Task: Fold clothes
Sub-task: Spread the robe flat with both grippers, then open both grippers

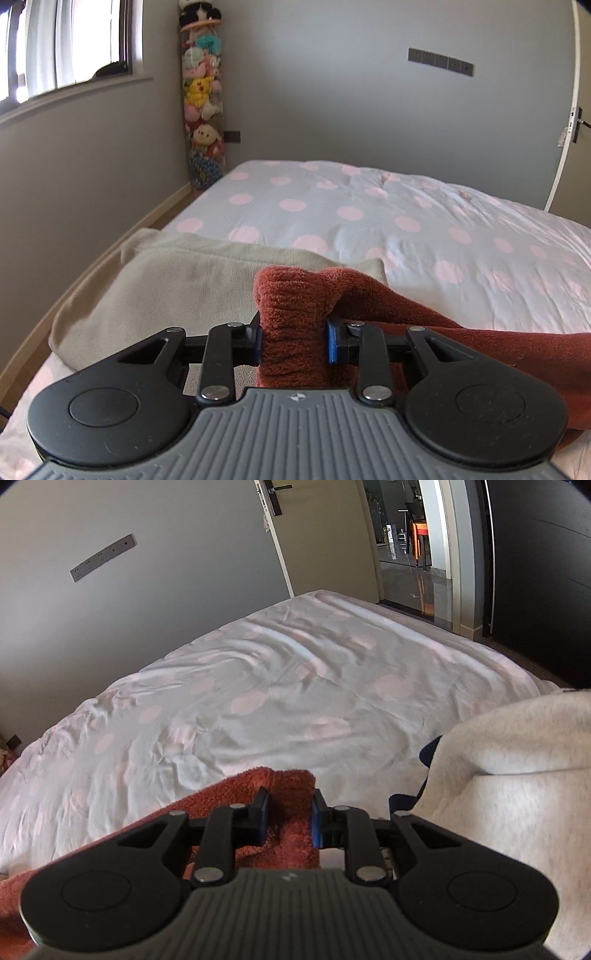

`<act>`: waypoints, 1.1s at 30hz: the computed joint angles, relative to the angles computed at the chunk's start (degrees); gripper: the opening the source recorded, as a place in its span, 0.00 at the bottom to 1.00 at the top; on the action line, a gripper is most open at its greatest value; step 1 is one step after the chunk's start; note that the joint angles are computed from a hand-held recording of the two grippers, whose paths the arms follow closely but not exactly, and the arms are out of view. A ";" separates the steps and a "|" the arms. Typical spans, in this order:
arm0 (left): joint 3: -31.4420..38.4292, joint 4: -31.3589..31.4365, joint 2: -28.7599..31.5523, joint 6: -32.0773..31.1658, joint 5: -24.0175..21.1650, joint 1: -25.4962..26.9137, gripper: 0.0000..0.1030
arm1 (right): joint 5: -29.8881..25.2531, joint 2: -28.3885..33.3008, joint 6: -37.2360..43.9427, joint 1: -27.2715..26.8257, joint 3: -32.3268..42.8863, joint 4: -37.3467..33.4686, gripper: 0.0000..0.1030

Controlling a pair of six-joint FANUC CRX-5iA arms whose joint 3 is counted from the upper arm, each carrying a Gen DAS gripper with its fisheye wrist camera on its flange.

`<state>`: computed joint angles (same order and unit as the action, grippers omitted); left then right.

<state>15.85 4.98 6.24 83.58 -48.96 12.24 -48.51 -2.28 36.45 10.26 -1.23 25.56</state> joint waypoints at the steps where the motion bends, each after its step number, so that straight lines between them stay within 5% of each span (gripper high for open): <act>1: 0.79 -0.79 1.01 0.58 -0.50 -0.27 0.26 | 0.00 1.29 1.07 -0.19 0.92 -0.35 0.23; 5: 3.61 -3.79 4.99 2.69 -1.93 -1.68 0.27 | 0.05 6.14 2.20 -0.26 3.07 -1.37 0.23; 11: 3.85 0.78 7.89 1.17 -4.68 -0.78 0.30 | -3.19 11.22 3.55 0.75 4.56 -0.44 0.24; 18: 1.49 7.76 7.74 -5.68 -7.51 2.49 0.55 | -7.00 12.24 7.92 -0.24 4.67 -3.67 0.28; 24: 2.87 12.40 7.81 -7.64 -7.59 3.99 0.60 | -7.57 10.46 9.56 -1.55 5.16 -7.87 0.40; 33: 19.37 3.62 17.62 -3.88 -14.13 0.14 0.64 | -9.22 11.60 13.14 -3.24 11.74 -9.88 0.49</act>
<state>35.22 8.60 23.87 79.70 -63.09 12.38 -57.72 9.32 49.59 7.02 10.51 15.68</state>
